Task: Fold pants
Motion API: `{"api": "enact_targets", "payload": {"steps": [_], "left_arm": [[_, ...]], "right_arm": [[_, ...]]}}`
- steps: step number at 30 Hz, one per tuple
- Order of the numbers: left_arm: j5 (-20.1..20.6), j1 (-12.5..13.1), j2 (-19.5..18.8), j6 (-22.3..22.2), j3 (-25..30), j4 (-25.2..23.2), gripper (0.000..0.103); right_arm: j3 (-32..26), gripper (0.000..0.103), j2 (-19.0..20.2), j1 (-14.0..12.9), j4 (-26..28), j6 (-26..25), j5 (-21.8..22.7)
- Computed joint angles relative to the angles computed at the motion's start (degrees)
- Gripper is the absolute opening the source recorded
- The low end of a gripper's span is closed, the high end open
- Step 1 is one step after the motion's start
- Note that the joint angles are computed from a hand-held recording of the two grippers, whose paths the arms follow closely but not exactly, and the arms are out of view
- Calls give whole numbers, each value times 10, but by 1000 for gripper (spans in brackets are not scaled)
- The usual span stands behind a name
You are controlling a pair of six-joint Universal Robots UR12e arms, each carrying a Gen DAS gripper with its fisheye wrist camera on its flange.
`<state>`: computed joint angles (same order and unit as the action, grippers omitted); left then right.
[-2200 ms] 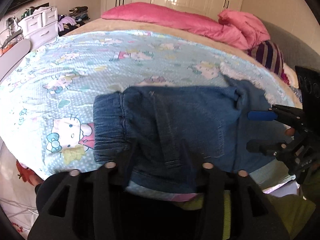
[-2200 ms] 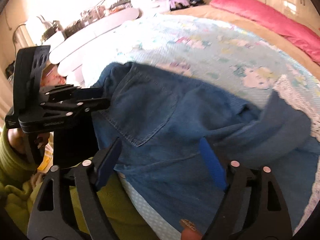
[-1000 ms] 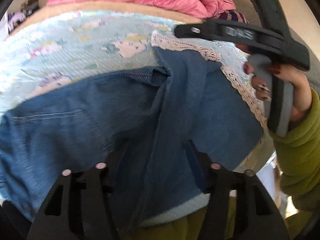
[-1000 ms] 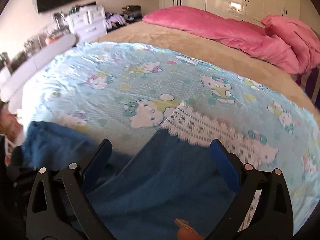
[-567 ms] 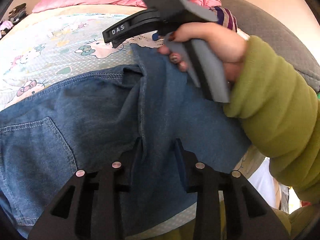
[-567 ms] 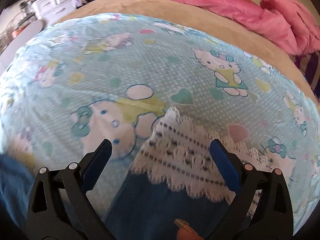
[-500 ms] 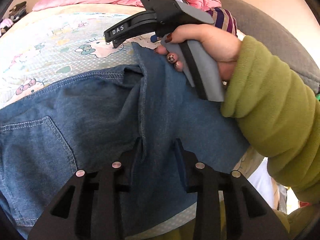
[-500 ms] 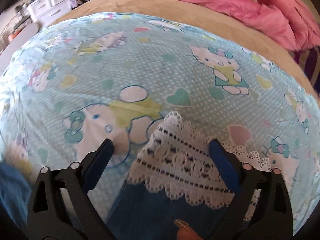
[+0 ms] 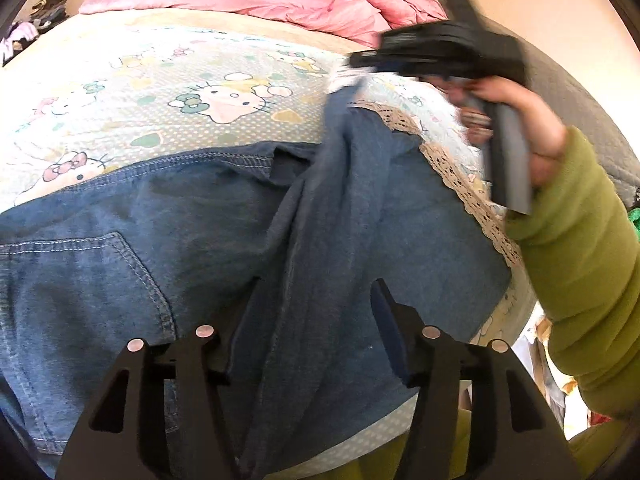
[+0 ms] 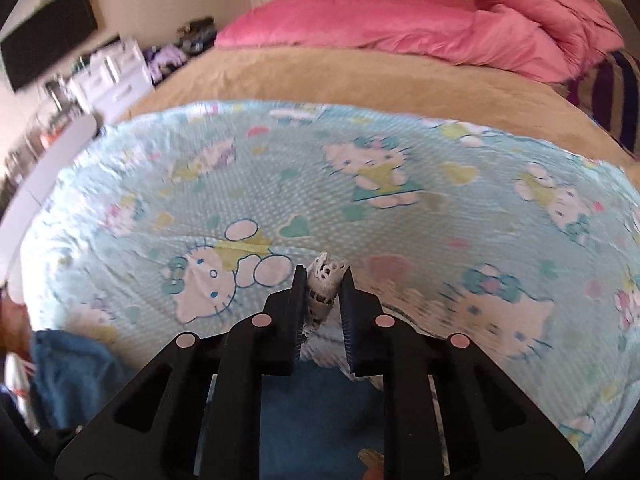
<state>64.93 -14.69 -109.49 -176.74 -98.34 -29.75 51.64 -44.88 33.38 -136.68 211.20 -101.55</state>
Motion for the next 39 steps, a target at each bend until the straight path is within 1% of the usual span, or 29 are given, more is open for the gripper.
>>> {"api": "enact_targets", "payload": {"steps": [2, 3, 4, 5, 6, 7, 8, 9, 10, 11, 12, 14, 15, 16, 18, 20, 22, 23, 24, 25, 27, 30, 32, 34, 35, 36, 37, 39], "left_arm": [[6, 1, 1, -2, 0, 1, 54], [13, 0, 3, -2, -1, 1, 54], [24, -2, 4, -1, -1, 2, 51], [38, -6, 5, -2, 0, 4, 47], [61, -10, 7, 1, -1, 6, 32], [70, -11, 7, 3, -1, 10, 17], [65, -8, 10, 5, -3, 14, 10], [60, -6, 10, 6, -3, 15, 5], [57, -5, 12, 15, -4, 17, 5], [63, -6, 17, 25, -9, 23, 5], [74, -8, 22, 37, -13, 30, 5], [102, -14, 32, 57, -21, 40, 5], [116, -17, 35, 64, -22, 43, 5], [125, -18, 37, 72, -25, 45, 5], [128, -18, 44, 83, -29, 41, 5], [124, -17, 48, 88, -32, 31, 5], [123, -18, 47, 93, -32, 26, 5], [122, -18, 49, 94, -34, 25, 5], [122, -17, 49, 95, -34, 21, 5], [124, -19, 46, 93, -32, 20, 5], [127, -20, 46, 90, -33, 18, 5], [133, -21, 45, 89, -34, 19, 5], [135, -22, 44, 90, -33, 16, 5], [136, -23, 41, 89, -30, 12, 5], [135, -23, 40, 87, -29, 10, 5], [135, -24, 39, 86, -27, 9, 5], [133, -24, 38, 87, -26, 7, 5], [128, -24, 39, 92, -27, 7, 5]], "right_arm": [[55, 10, -35, 0, -42, 11, -6], [68, 10, -44, -1, -53, 14, -6], [94, 10, -61, 1, -72, 19, -10], [112, 10, -73, 2, -82, 21, -17], [132, 10, -86, 4, -90, 24, -25], [158, 10, -103, 6, -97, 32, -31], [173, 10, -113, 7, -102, 39, -29], [191, 10, -124, 7, -109, 48, -25], [213, 10, -139, 8, -113, 60, -22], [230, 10, -150, 10, -112, 68, -25], [244, 10, -159, 12, -112, 75, -30], [271, 10, -178, 18, -94, 96, -39], [282, 7, -186, 21, -89, 103, -50], [292, 7, -194, 25, -70, 115, -59], [313, 7, -207, 27, -61, 136, -55], [327, 6, -215, 27, -54, 138, -43], [333, 7, -215, 30, -59, 132, -43], [337, 9, -214, 29, -70, 134, -29], [340, 19, -211, 25, -83, 130, -3], [340, 29, -208, 24, -90, 131, 2], [334, 35, -198, 22, -102, 110, 17], [324, 38, -184, 18, -108, 93, 32], [317, 43, -174, 14, -100, 85, 36], [319, 43, -169, 11, -110, 73, 51], [319, 42, -168, 9, -112, 66, 57], [319, 28, -166, 7, -117, 57, 70], [325, 9, -167, 3, -136, 50, 92], [331, 7, -173, 1, -148, 47, 105]]}}
